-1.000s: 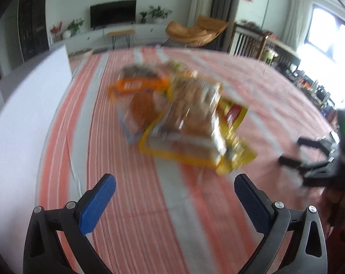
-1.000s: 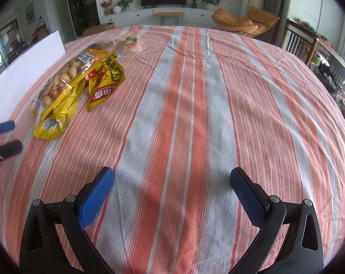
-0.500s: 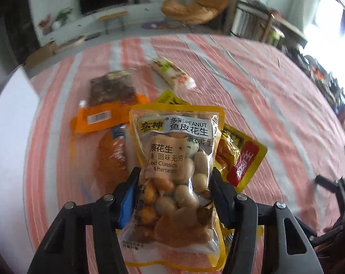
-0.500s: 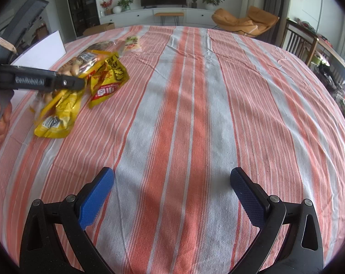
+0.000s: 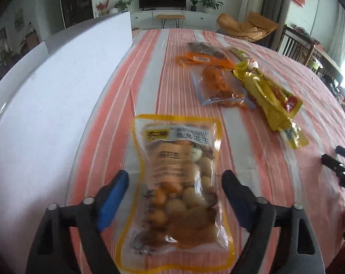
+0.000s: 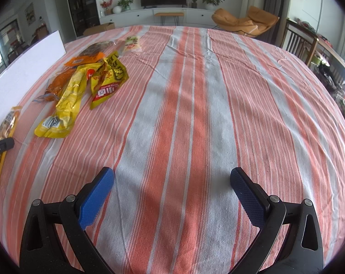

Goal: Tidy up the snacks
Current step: 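Grasp the peanut bag with the left tool and lower it onto the tablecloth, then grasp the yellow foil sausage bag with the right tool and lower it onto the tablecloth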

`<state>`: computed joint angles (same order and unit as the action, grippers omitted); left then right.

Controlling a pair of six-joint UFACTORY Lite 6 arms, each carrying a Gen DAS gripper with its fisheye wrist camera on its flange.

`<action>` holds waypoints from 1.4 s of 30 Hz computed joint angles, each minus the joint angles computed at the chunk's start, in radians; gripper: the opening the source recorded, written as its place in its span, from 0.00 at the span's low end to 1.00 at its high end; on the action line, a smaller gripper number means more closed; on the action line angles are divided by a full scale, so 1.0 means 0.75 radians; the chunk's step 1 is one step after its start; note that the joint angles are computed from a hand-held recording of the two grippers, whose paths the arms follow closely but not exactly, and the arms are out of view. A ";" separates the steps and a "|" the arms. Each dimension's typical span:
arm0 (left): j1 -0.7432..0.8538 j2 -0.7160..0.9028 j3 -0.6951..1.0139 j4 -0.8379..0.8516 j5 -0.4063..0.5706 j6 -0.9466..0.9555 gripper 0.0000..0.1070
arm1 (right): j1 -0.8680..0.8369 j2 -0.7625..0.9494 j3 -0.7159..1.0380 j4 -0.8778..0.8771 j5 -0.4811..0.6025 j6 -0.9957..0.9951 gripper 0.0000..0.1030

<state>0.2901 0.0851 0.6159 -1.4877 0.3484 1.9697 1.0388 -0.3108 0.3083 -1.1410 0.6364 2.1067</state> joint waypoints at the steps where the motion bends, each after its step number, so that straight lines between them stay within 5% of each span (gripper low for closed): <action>1: -0.031 0.013 -0.004 -0.107 -0.037 0.116 0.90 | 0.000 0.000 -0.001 -0.001 0.000 0.001 1.00; 4: -0.034 0.042 -0.009 -0.279 -0.024 0.286 0.96 | 0.014 0.015 0.007 -0.003 0.005 0.019 1.00; 18: -0.006 0.058 -0.003 -0.291 -0.005 0.329 0.96 | -0.006 0.003 0.004 -0.003 -0.010 -0.010 1.00; 23: -0.002 0.055 -0.004 -0.282 -0.003 0.323 0.96 | -0.304 0.023 0.186 0.311 -0.328 -0.484 0.99; 27: 0.002 0.052 -0.006 -0.275 -0.001 0.318 0.96 | -0.342 0.425 0.632 0.535 -0.445 -0.905 0.98; 31: 0.007 0.047 -0.009 -0.265 0.002 0.312 0.96 | -0.343 0.924 1.121 0.782 -0.314 -1.294 0.98; 33: 0.008 0.046 -0.010 -0.261 0.002 0.310 0.96 | -0.284 1.030 1.254 0.626 -0.152 -1.181 0.83; 35: 0.009 0.046 -0.010 -0.261 0.002 0.311 0.96 | -0.251 1.008 1.239 0.571 -0.122 -1.133 0.50; 38: -0.008 0.056 -0.002 -0.286 -0.006 0.320 0.96 | -0.247 0.833 1.017 0.669 -0.262 -1.173 0.49; 42: -0.007 0.056 -0.002 -0.286 -0.006 0.320 0.96 | -0.006 0.482 0.594 0.462 -0.227 -0.767 0.49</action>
